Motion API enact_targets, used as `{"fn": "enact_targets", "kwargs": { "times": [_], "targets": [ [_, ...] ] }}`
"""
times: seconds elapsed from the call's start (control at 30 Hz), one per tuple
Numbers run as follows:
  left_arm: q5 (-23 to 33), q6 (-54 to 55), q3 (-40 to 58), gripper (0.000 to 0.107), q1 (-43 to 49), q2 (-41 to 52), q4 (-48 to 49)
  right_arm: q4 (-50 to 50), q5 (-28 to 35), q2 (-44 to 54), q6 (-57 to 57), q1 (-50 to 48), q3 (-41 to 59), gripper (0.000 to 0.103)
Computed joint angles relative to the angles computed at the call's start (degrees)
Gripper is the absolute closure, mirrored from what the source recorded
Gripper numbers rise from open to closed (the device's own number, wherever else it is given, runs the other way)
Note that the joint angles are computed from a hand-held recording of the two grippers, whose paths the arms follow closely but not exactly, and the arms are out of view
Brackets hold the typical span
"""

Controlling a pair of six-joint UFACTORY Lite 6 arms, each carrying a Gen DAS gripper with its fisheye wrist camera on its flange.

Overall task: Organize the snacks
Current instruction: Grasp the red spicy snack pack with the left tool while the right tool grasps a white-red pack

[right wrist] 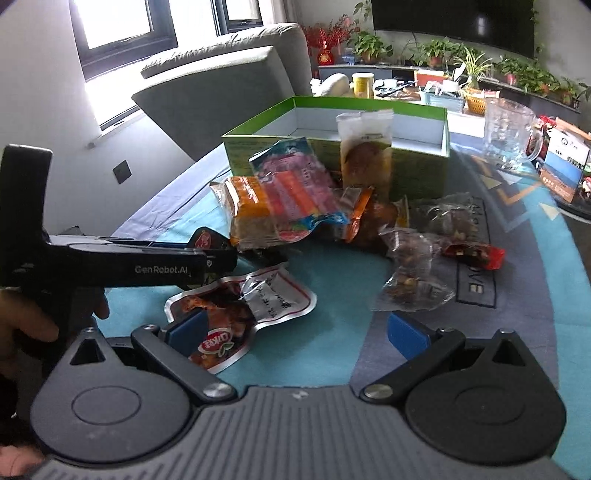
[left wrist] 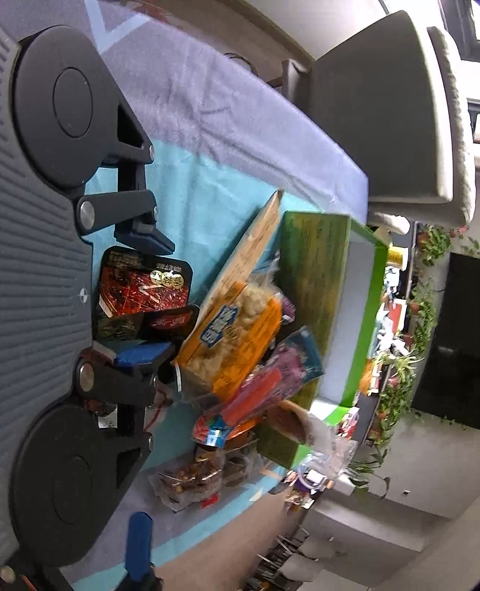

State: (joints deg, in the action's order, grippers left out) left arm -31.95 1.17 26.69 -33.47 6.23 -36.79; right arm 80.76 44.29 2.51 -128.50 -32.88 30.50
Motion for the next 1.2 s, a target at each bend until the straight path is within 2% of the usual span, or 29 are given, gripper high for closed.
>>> {"fn": "enact_targets", "kwargs": {
  "times": [0.13, 0.27, 0.37, 0.47, 0.53, 0.6, 0.7, 0.77, 0.87, 1.0, 1.07, 1.13, 1.2],
  "targets": [
    [-1.63, 6.86, -3.57, 0.059, -1.43, -6.61, -7.55, -0.07, 1.46, -0.69, -0.85, 0.91, -0.88, 0.044],
    [-3.0, 12.23, -7.24, 0.059, -2.27, -12.89, -13.68, 1.0, -0.08, -0.97, -1.08, 4.46, -1.56, 0.044],
    [-2.84, 12.64, -9.41, 0.059, -1.61, -15.74, -14.54, 0.19, -1.73, -1.56, -1.97, 7.1, -2.56, 0.044],
    [-2.71, 11.78, -10.95, 0.059, -0.7, -17.2, -14.12, 4.72, -4.01, -2.85, -11.71, 8.76, -5.52, 0.043],
    [-2.87, 11.0, -11.67, 0.059, 0.0, -17.83, -13.38, 5.62, -6.4, -2.69, -13.74, 9.96, -5.8, 0.043],
    [-2.93, 10.44, -12.1, 0.059, 0.61, -18.28, -12.91, 1.46, -7.24, -0.38, -6.18, 10.94, -3.32, 0.043],
    [-2.99, 9.99, -12.51, 0.059, 1.28, -18.79, -12.38, -9.31, -2.55, 3.96, 9.5, 10.9, 2.57, 0.043],
    [-2.98, 9.98, -13.0, 0.059, 1.66, -19.41, -12.21, -11.33, -0.5, 6.3, 14.84, 12.14, 5.22, 0.043],
    [-2.96, 9.95, -14.0, 0.059, 2.38, -20.64, -12.29, -10.34, -2.2, 8.77, 22.6, 15.72, 8.8, 0.043],
    [-3.2, 9.1, -14.31, 0.059, 3.27, -20.69, -12.13, -12.45, -7.24, 10.63, 41.75, 21.3, 14.32, 0.043],
    [-3.37, 9.12, -14.28, 0.059, 3.25, -20.57, -12.74, -13.86, -11.96, 9.9, 50.45, 24.62, 15.14, 0.043],
    [-4.58, 10.76, -14.39, 0.058, 2.75, -20.23, -15.14, -13.75, -17.72, 8.17, 53.09, 28.2, 13.71, 0.043],
    [-3.14, 7.09, -15.71, 0.058, 4.83, -21.99, -10.55, -10.27, -23.76, 6.81, 47.78, 31.61, 11.21, 0.043]
  ]
}}
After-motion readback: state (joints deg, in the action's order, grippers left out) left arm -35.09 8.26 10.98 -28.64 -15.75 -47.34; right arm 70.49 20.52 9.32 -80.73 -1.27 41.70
